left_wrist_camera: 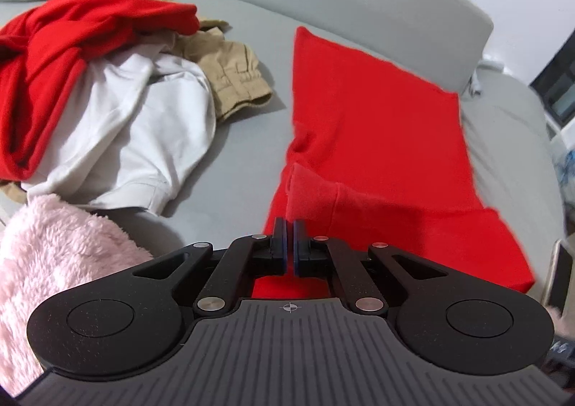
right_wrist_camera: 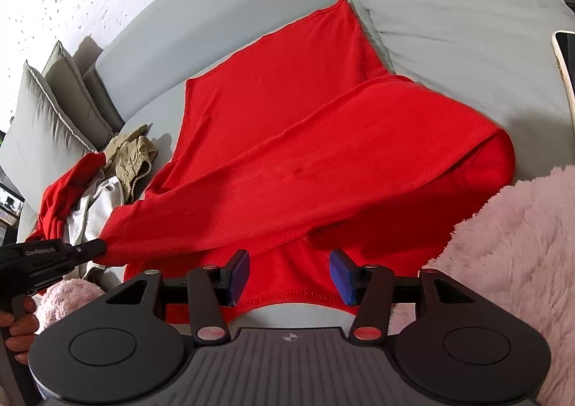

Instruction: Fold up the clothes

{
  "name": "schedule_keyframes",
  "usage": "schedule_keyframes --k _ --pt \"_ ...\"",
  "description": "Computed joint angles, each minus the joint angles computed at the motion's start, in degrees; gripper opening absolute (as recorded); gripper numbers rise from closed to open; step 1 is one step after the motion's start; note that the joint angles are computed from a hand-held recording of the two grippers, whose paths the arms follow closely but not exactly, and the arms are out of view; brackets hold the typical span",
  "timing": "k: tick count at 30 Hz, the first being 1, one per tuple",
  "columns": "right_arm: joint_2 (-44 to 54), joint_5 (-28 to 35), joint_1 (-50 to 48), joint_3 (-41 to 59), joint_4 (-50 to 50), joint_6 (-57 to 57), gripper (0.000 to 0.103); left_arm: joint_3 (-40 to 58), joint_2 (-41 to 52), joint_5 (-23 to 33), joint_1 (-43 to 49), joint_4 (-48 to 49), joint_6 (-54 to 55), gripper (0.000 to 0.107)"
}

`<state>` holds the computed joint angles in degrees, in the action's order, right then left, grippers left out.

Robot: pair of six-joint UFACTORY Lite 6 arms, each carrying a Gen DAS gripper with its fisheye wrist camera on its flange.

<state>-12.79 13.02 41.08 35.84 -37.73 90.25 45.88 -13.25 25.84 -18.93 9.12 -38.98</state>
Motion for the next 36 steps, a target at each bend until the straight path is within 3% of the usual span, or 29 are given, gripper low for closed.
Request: schedule_keyframes --k 3,6,8,10,13,15,16,18,20,22,24,26,28,32,36 --pt "0.27 0.75 0.46 0.51 -0.25 -0.27 0.051 -0.50 1.92 1.62 0.07 4.43 -3.14 0.002" --pt "-0.19 0.82 0.13 0.28 1.41 -1.79 0.056 0.39 4.80 2.35 2.09 -1.73 4.72 0.005" --pt "-0.55 0.54 -0.83 0.33 5.12 -5.59 0.057 0.98 4.44 3.59 2.08 -2.14 5.16 0.013" --pt "-1.66 -0.23 -3.09 0.56 14.19 -15.42 0.057 1.70 2.04 6.18 1.34 -1.47 3.38 0.040" --pt "-2.01 2.91 -6.77 3.58 21.99 -29.39 0.058 1.31 -2.76 9.95 -4.21 9.38 -8.19 0.049" --pt "-0.76 6.43 -9.22 7.09 22.71 -36.44 0.052 0.60 -5.38 11.60 -9.84 17.20 -14.73 0.049" --pt "1.65 9.84 -10.85 10.73 21.84 -41.70 0.034 0.56 -5.72 11.67 -11.82 19.41 -16.08 0.049" --pt "7.89 13.72 -12.32 16.45 16.97 -47.63 0.013 1.57 -3.41 9.06 -14.32 21.92 -15.21 0.046" --pt "13.93 16.42 -13.29 21.49 11.69 -51.97 0.013 3.19 1.27 5.10 -13.95 20.77 -11.49 0.040" --pt "18.56 16.33 -14.75 23.49 9.19 -54.19 0.013 5.47 6.94 1.46 -12.46 17.11 -5.71 0.025" --pt "25.97 19.32 -17.12 26.06 9.50 -58.75 0.011 7.56 11.75 -0.13 -10.59 12.52 -0.46 0.024" --pt "30.20 23.60 -20.23 26.14 16.89 -65.49 0.003 8.16 14.17 0.21 -8.37 6.17 5.50 0.023" --pt "28.24 23.21 -22.66 24.22 21.25 -68.80 0.001 5.47 12.73 -2.03 -6.10 0.35 11.88 0.023" --pt "24.45 26.04 -27.80 25.88 30.91 -77.67 0.010 1.55 10.21 -5.96 -3.21 -8.47 22.05 0.023" --pt "23.77 24.71 -29.84 30.20 32.31 -78.27 0.011 1.23 10.64 -7.20 -3.91 -7.82 20.69 0.023"
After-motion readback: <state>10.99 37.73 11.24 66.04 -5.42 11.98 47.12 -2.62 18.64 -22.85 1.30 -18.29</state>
